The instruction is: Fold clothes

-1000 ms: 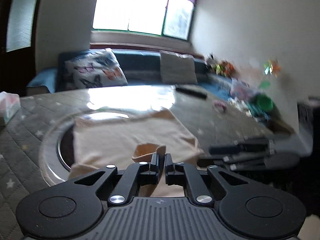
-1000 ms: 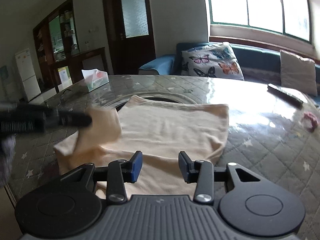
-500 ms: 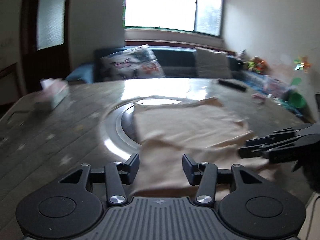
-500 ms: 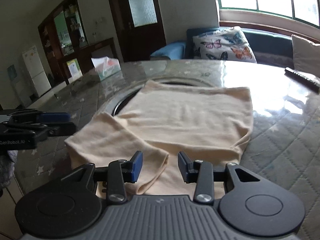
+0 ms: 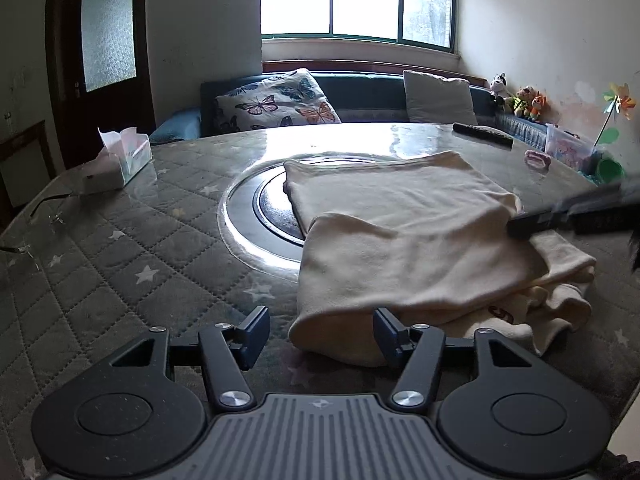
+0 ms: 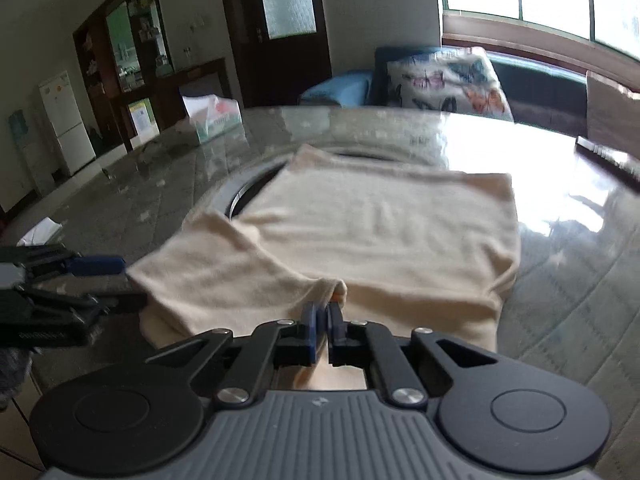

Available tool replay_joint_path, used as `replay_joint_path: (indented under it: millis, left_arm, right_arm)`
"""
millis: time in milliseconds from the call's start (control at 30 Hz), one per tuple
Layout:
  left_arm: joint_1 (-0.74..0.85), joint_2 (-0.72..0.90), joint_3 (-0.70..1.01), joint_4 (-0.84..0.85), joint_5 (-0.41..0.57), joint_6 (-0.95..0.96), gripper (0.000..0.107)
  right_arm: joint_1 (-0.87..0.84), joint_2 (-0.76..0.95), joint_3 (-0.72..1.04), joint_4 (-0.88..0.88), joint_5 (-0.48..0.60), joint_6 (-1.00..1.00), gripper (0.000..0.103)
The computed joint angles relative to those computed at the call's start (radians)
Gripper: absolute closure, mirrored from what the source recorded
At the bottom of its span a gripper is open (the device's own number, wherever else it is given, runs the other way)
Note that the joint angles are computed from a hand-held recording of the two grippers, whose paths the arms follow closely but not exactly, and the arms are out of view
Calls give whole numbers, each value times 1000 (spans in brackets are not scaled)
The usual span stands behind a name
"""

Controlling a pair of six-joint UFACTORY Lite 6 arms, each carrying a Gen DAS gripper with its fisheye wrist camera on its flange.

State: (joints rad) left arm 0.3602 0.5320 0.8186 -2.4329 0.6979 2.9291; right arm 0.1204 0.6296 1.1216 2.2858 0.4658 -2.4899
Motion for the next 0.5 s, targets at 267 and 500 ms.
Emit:
replay_joint_path:
  millis: [267,500]
  left_arm:
    - [-34,14,-14,-111,6,116,50]
    - [-36,23,-18,-138,8,141,66]
  right_arm:
    - [-2,-165,-47,79,11,-131,99]
    - [14,-229,-16,89,-22,-195,99]
